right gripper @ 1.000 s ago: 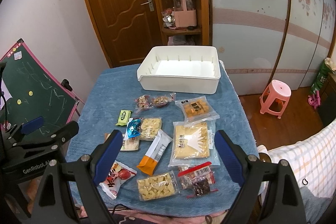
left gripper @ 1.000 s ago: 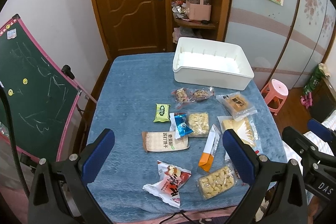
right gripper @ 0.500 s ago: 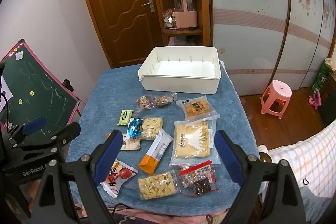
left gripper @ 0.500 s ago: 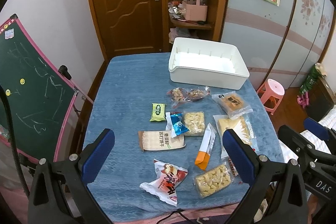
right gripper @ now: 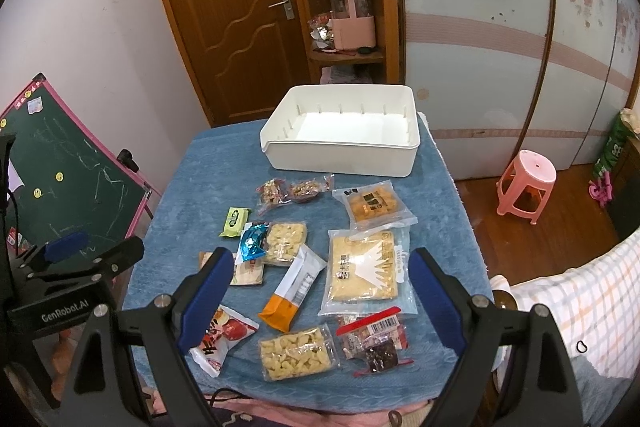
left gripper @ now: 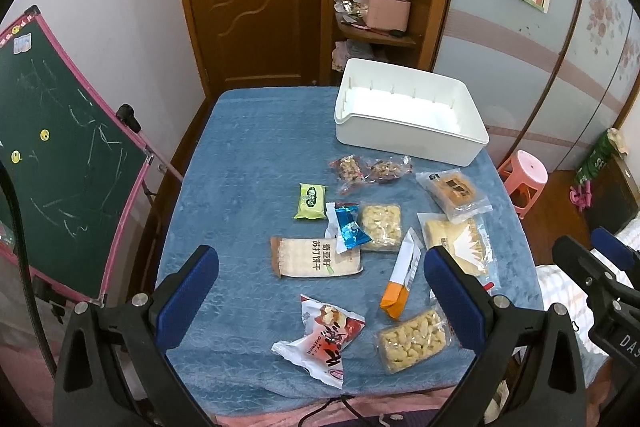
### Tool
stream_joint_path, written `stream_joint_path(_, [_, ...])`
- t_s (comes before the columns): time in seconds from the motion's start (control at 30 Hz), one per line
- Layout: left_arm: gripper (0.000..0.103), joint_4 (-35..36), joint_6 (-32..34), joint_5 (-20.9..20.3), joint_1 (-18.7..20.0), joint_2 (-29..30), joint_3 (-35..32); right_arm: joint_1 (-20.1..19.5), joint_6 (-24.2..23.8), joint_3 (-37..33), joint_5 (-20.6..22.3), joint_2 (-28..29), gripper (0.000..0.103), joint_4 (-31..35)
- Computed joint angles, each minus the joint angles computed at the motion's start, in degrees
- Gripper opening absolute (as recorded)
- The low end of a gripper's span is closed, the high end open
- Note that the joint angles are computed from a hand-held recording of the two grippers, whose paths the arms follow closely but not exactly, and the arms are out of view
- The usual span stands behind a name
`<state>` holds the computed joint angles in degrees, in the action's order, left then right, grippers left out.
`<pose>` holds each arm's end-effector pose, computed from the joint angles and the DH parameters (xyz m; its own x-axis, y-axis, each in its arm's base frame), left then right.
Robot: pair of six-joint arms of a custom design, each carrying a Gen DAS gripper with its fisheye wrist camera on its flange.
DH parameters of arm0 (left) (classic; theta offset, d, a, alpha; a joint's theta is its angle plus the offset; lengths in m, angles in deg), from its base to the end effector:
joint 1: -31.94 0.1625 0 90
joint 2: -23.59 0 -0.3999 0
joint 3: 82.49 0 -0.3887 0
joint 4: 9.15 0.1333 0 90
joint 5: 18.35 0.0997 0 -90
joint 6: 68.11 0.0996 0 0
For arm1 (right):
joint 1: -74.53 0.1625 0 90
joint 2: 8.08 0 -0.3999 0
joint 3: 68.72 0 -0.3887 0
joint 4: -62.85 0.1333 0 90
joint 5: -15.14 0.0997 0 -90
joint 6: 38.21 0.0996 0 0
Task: Organize snacks
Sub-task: 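Grasp the red-and-white pastry bag with the left tool while the right tool grasps the red-topped date bag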
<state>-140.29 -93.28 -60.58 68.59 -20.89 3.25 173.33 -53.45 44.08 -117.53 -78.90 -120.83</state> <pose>-0.4196 -0.5703 0.1192 -0.7032 0.2350 -0.6710 0.5560 0.7700 -0.3130 0.1476 -0.5232 0.3131 -0.7546 0.2376 0.6116 -0.3039 0.6995 -0.6468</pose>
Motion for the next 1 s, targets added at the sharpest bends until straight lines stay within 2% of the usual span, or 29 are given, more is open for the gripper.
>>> stream_joint_path(0.1, [0.102,-0.2,1.4,1.2,-0.1,0.3,0.0,-0.3,-0.5,-0.6,-0.2,0.1,0.09,1.3])
stream_joint_path(0.27, [0.102,-2.4,4.7,2.9,0.2,0.8,0.9,-1.6,-5.4,-0.8,-2.5,1.6,0.09,-1.5])
stream_joint_path(0.4, [0.102,-0.9,5.4,4.1,1.3,1.9,1.4,-3.2,-5.8,-0.7,-3.2,1.8,0.09,-1.1])
stream_joint_path(0.67, [0.102,4.5,3.6,0.6,4.4,4.3,1.5,-7.9,-3.8,0.8,-3.7,1.7,0.09,0.6])
stream_joint_path(1.0, [0.102,11.8,1.5,-4.6,8.8,7.9,-0.5,-15.8,2.0,1.5,-0.5,1.8,0.09,11.1])
